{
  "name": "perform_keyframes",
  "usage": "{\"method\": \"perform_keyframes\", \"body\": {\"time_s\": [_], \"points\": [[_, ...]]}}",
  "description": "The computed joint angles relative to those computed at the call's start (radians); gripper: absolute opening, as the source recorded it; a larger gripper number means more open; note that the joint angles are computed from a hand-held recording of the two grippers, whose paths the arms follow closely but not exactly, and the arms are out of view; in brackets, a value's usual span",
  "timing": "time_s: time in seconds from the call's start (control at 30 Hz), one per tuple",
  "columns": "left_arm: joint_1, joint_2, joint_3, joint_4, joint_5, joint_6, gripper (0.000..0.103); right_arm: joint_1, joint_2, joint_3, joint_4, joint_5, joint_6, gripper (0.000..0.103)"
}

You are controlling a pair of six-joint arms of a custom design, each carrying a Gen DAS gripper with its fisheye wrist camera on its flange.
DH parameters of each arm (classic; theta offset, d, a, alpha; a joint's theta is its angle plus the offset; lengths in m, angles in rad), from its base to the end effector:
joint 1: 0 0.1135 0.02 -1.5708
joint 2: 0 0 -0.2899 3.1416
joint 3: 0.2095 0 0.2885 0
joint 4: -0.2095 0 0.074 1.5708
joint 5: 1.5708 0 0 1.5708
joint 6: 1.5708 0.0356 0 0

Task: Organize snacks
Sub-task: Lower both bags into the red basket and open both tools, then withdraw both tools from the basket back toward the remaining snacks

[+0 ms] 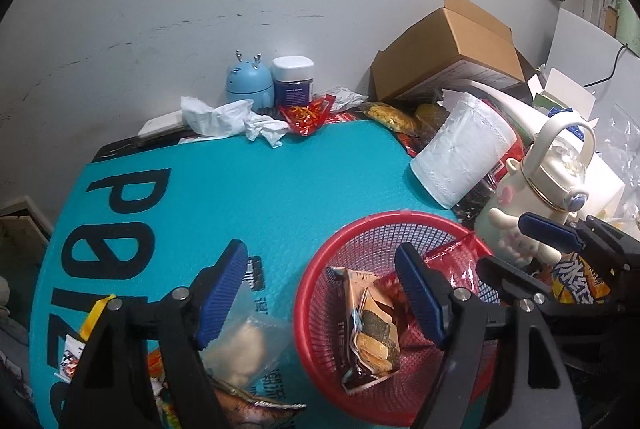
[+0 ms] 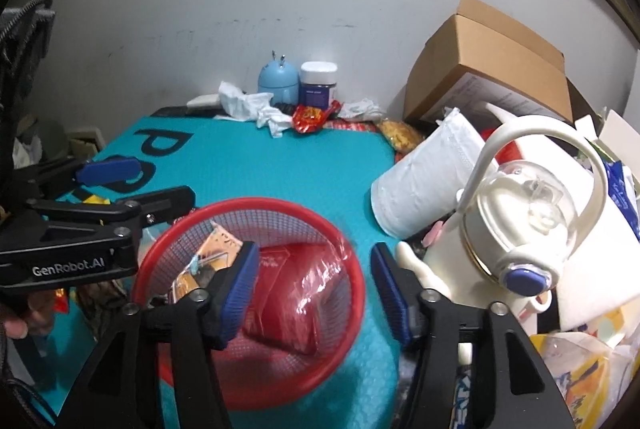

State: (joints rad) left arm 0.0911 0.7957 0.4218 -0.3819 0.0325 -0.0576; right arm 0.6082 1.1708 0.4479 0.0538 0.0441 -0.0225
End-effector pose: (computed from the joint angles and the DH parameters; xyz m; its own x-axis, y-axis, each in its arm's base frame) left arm 0.1808 0.0154 0.1982 -0.6780 -0.1197 -0.7252 -0.1066 0.9922 -0.0641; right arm 0.2014 0.1383 0.1709 -0.4967 -0.3732 -0.7836 -0.5538 0.8315 -0.0450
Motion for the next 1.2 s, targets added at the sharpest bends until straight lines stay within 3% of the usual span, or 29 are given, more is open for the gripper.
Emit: {"method": "perform_keyframes", "body": {"time_s": [0.77,1.2], "points": [[0.035,-0.416,0.062,-0.353,-0.061,0.004,0.075,0.118,-0.283,-0.015,-0.157,0.037,0.025,0.064],[0.178,-0.632,0.138,-0.583,0.000,0.072,0.075,0.294,-0.434,-0.021,-0.248,0.118,0.062,0.068]]}}
